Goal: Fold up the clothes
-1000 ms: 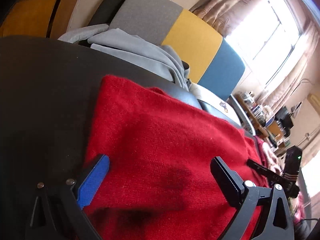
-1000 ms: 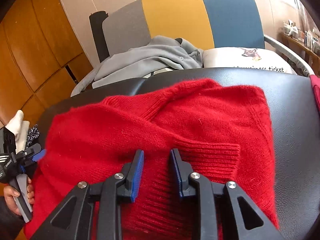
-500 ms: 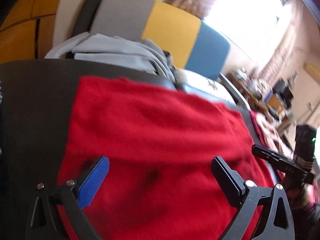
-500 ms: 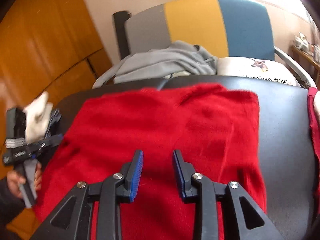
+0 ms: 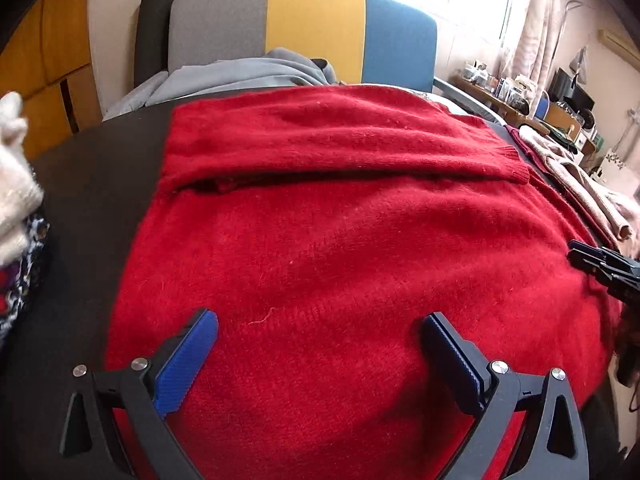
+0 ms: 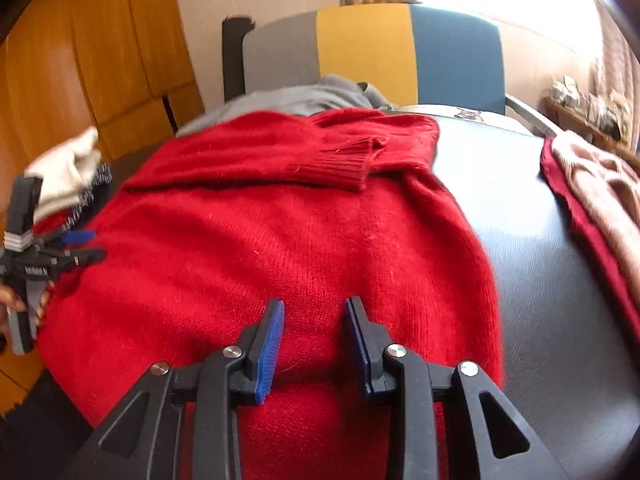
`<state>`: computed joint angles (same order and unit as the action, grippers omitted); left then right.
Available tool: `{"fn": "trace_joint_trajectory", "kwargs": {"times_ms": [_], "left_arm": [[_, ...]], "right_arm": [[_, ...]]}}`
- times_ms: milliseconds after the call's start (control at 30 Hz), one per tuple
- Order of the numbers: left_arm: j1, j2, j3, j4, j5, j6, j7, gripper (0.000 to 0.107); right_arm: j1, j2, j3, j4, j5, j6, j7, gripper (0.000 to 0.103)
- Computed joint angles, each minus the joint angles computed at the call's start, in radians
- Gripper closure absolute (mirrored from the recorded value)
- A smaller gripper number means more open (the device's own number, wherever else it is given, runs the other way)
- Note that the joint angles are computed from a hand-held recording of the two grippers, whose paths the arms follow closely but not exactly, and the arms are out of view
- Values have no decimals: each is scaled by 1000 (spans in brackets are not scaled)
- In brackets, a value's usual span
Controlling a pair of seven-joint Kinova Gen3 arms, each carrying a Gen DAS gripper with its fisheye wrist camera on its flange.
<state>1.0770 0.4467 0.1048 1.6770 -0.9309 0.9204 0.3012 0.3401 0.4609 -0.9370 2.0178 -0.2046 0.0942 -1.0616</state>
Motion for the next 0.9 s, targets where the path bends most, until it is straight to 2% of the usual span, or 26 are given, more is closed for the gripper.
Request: {"fn": "trace_joint_trajectory", "kwargs": {"times_ms": [67,133,200,267,300,367,433,500,533,600,633,700,833,900], "left_arm": [[-9,-4,2,-2,12,7,-11,5],[-16,-10,5,-15,35,10,-6,5],[15,-25,-41,-7,41,-42,34,5],[36,-48,-77,11,6,-124,99,5],[27,-48,-78,8,-17,-164,107,5],[-38,-41,-37,-17,-53,-246,75,5],[-86,-27,-23,-54,-45,-327,32,5],[-122,-1,-28,-111,9,-384,-45,5],[-146,20,-13,-152,19,-387,-86,5],[-206,70,58,-245,-3,-348,-167,5],[-233,97,94,-291,-9,-318,-208,5],[-253,148,109,-381,14,-279,-289,5],[-211,220,-16,-505,163,-264,-431,5],[-229,247,-31,-536,218,-272,-477,5]], "right_arm": [[-5,-22,11,-13,-12,46,-17,70],[33,-37,-14,-37,5,127,-68,69],[118,-56,-73,-38,-11,196,-90,63],[206,-82,-121,-15,-60,208,-47,58],[252,-71,-150,-15,-100,222,-26,58],[340,-39,-203,-18,-182,256,21,56],[419,21,-253,-22,-263,278,70,48],[442,113,-285,-46,-344,273,78,30],[444,160,-295,-64,-385,274,75,28],[413,252,-292,-128,-466,297,50,10],[388,299,-285,-161,-507,306,57,8],[314,372,-256,-246,-554,321,26,1],[129,397,-111,-404,-535,353,-136,0],[37,392,-19,-465,-528,362,-217,0]]}}
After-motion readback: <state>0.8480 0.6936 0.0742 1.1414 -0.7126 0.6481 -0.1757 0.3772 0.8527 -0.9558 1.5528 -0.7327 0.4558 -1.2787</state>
